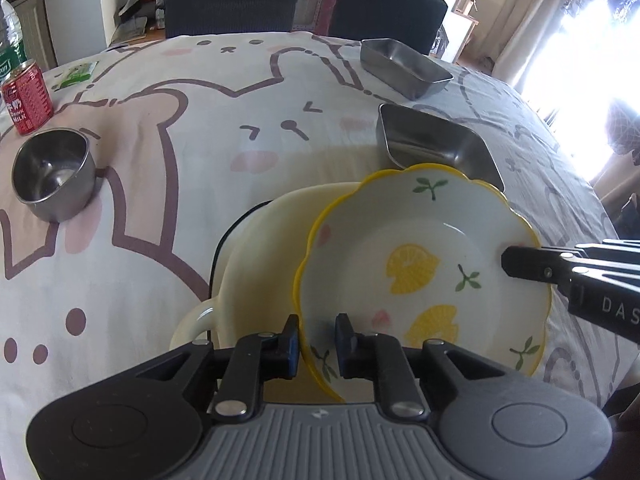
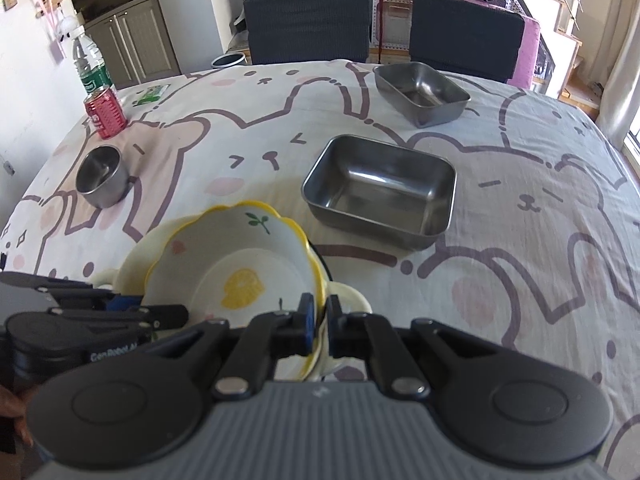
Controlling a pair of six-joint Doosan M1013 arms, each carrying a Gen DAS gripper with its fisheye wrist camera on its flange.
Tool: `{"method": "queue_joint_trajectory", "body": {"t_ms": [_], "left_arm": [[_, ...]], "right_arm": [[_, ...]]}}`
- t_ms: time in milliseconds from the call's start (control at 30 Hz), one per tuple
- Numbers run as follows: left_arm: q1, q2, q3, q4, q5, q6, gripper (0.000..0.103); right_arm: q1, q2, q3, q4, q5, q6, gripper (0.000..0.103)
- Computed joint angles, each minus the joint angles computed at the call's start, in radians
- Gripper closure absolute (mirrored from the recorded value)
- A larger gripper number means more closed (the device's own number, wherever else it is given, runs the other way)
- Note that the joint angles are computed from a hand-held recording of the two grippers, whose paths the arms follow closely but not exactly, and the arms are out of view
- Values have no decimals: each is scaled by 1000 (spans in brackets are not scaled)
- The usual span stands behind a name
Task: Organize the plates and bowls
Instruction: 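Lower the floral bowl into the cream bowl with both grippers, then open both grippers to release the floral bowl rim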
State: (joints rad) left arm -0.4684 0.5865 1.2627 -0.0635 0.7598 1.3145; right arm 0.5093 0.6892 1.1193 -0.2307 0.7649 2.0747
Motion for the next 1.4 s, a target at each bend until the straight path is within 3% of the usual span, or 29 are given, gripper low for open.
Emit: {"method": "queue_joint_trajectory", "body": {"t_ms": [433,800,1400], "left_arm": [[2,14,-33,-5,62,54,80],[11,-2,-30,-1,55,57,80],[14,1,-33,25,74,75,81]], "right_arm": [[-5,2,2,27,-11,-31,95],[-9,10,-7,51,-9,-70,96],[-46,54,-57,282,46,-190,96]]}}
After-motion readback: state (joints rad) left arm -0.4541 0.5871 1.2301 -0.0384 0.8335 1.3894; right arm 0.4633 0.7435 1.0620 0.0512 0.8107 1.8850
